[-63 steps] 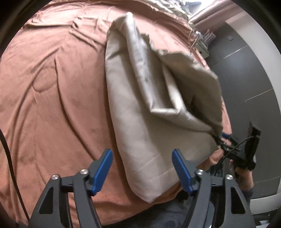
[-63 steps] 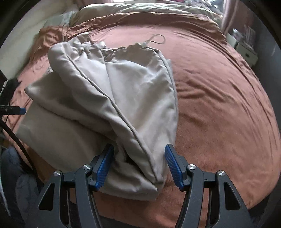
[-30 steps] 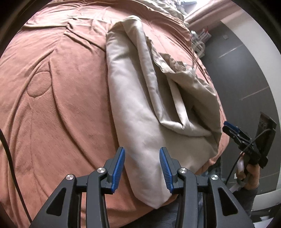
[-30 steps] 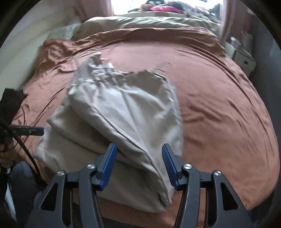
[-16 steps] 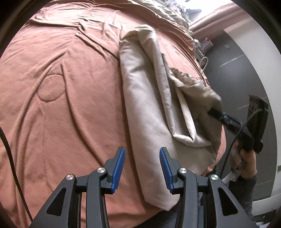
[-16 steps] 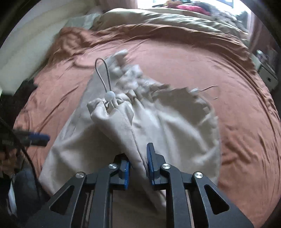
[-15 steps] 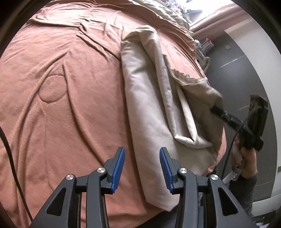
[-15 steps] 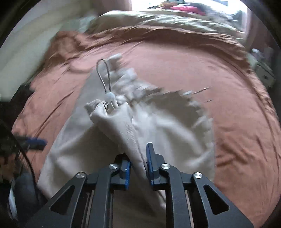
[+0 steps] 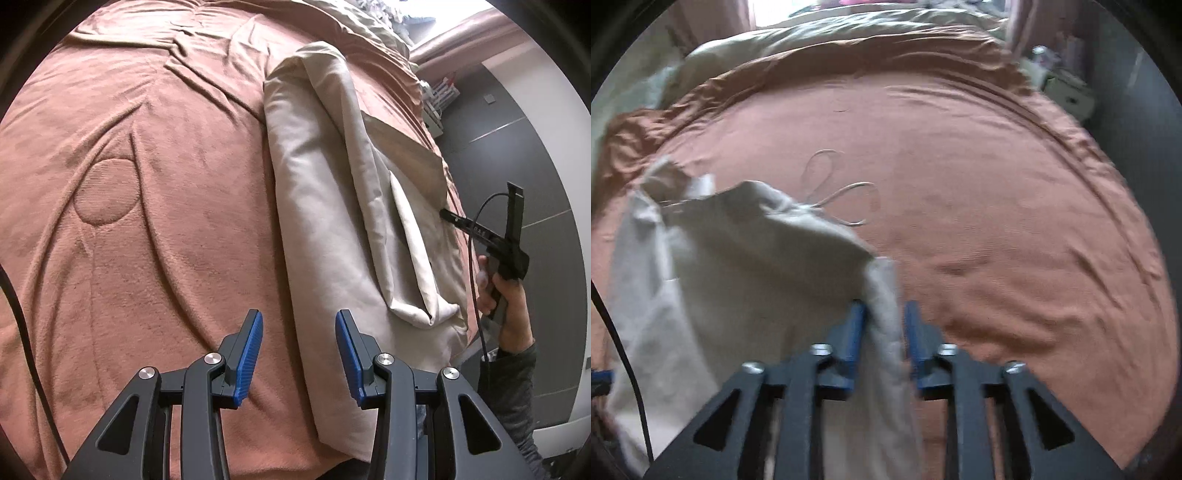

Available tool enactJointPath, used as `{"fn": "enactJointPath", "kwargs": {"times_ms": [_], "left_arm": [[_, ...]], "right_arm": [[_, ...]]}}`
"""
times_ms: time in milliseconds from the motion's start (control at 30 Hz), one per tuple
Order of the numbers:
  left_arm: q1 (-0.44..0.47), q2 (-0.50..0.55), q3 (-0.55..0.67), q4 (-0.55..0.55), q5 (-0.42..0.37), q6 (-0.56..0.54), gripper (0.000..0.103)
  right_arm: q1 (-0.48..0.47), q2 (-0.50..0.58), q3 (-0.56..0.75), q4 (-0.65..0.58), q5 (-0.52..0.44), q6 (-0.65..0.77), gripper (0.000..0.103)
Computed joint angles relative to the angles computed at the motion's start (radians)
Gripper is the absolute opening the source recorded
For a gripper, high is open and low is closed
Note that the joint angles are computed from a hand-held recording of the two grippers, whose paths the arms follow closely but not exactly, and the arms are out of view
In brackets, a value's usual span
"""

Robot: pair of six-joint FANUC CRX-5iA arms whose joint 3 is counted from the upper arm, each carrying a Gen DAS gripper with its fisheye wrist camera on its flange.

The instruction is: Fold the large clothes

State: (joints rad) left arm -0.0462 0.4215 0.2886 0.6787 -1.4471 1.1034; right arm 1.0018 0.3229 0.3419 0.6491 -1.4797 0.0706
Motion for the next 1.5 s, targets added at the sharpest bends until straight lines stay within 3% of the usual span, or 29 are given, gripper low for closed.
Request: {"fn": "enactJointPath", "kwargs": {"times_ms": [33,67,267,467,800,933,1000,1033,1133,1333,1500], "left_arm": [[-0.003,0.0,-0.001,0.002,0.0,0.0,0.043],[-0.006,0.003,0.002,0.004,0.001,0.002,0.043],[-0.017,-0.001,-0.01,0.02,0.018,0.008,0.043],[-0.009,-0.029,-0.038,0.021,0.019,0.002,0.043],[0.035,-0.062,-0.065,0.02,0.021,-0.005,0.043],[0.052,-0.064,-0.068,0.015,0.019,-0.003,0.043],[0.06,-0.065,-0.072,0.013,0.019,0.0,0.043],[0.062,-0.066,-0.073,0.011,0.017,0.002,0.043],[0.063,-0.055,-0.056,0.003,0.011,0.01,0.043],[0.044,-0.028,-0.012,0.003,0.01,0.016,0.043],[0.018,0.004,0.042,0.0,0.009,0.023,0.043]], "right_arm": [[0.01,-0.003,-0.005,0.016,-0.021,-0.021,0.062],[0.021,-0.012,-0.016,0.03,-0.02,-0.035,0.063],[0.111,-0.041,-0.044,0.112,0.039,0.023,0.063],[0.167,-0.074,-0.091,0.114,0.2,0.109,0.062],[0.175,-0.004,-0.016,-0.013,0.343,0.375,0.058],[0.168,0.05,0.058,-0.072,0.34,0.483,0.058],[0.163,0.1,0.115,-0.089,0.306,0.524,0.05],[0.159,0.124,0.146,-0.104,0.288,0.538,0.031],[0.153,0.137,0.163,-0.079,0.283,0.524,0.006],[0.15,0.046,0.032,0.083,0.326,0.344,0.001],[0.131,-0.072,-0.141,0.218,0.323,0.066,0.0]]}}
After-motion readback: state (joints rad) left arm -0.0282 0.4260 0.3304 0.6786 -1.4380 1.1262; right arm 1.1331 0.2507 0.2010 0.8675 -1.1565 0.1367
